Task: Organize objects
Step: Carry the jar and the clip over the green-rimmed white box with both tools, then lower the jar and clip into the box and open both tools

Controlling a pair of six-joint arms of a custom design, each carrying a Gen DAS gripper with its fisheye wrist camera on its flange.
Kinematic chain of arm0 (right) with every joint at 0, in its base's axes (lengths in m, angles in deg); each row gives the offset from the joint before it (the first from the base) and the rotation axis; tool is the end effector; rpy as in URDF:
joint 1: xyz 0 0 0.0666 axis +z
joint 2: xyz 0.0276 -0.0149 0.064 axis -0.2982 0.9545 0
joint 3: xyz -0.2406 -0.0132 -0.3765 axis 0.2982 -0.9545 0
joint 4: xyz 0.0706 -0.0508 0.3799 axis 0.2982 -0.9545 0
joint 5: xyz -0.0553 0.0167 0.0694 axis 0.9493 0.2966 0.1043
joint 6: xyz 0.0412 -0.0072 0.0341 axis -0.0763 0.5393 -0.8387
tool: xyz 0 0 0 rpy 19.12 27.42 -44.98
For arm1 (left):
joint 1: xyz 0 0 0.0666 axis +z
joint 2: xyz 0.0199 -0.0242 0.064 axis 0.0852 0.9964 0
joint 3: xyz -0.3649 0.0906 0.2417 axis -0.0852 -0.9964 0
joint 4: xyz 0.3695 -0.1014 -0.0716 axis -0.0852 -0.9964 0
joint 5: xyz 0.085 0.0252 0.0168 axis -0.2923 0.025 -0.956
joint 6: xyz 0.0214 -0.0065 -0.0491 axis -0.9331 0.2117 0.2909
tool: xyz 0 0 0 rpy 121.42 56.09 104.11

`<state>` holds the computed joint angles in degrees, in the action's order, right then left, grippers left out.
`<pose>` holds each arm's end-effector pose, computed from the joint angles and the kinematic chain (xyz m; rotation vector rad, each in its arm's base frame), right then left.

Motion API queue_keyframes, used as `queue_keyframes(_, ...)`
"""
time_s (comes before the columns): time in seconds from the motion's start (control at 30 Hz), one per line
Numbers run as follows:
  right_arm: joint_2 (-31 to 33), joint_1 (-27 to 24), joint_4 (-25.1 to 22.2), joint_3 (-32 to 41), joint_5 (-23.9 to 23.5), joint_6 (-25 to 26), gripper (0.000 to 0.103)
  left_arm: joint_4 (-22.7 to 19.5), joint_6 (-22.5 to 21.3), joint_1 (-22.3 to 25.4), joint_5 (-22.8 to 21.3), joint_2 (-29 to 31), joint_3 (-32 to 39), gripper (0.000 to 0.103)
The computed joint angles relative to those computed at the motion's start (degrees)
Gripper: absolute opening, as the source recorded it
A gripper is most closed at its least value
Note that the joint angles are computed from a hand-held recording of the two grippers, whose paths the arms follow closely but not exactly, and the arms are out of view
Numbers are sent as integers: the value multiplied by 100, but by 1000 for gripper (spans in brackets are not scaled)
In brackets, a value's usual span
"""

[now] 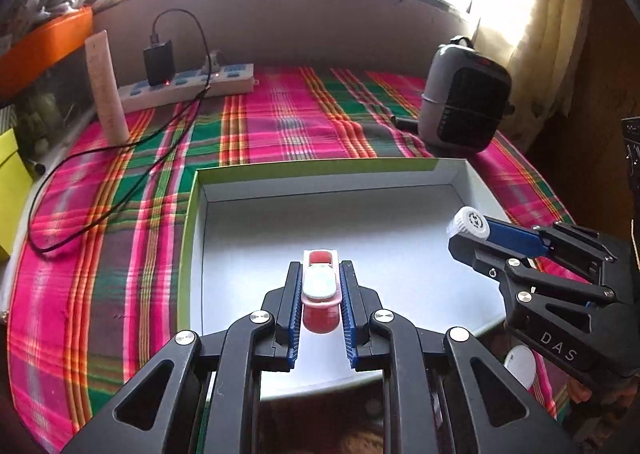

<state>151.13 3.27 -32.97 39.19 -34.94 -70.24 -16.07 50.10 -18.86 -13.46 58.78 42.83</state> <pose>0.4202 0.1593 0.2999 -0.4245 2.3990 0.2254 0.4134 -0.1783 0.3182 0.0761 2.4307 -0.2054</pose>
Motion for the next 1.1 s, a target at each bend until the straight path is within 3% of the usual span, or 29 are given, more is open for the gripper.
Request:
queue_keyframes(0.53, 549, -74, -312, 449, 19, 127, 29, -142, 26, 197, 157, 425, 274, 16)
queue_keyframes(0.83, 587, -47, -237, 447, 162, 129, 29, -133, 58, 217, 155, 438, 267, 17)
queue_keyframes(1.0, 577, -60, -210, 431, 148, 79, 29, -129, 37, 226, 208, 436, 267, 22)
queue_keyframes(1.03, 575, -66, -221, 432, 125, 70, 29, -134, 34, 222, 201, 438, 269, 23)
queue_keyframes(1.1, 576, -84, -253, 437, 70, 23, 44, -132, 30, 210, 196, 429, 262, 25)
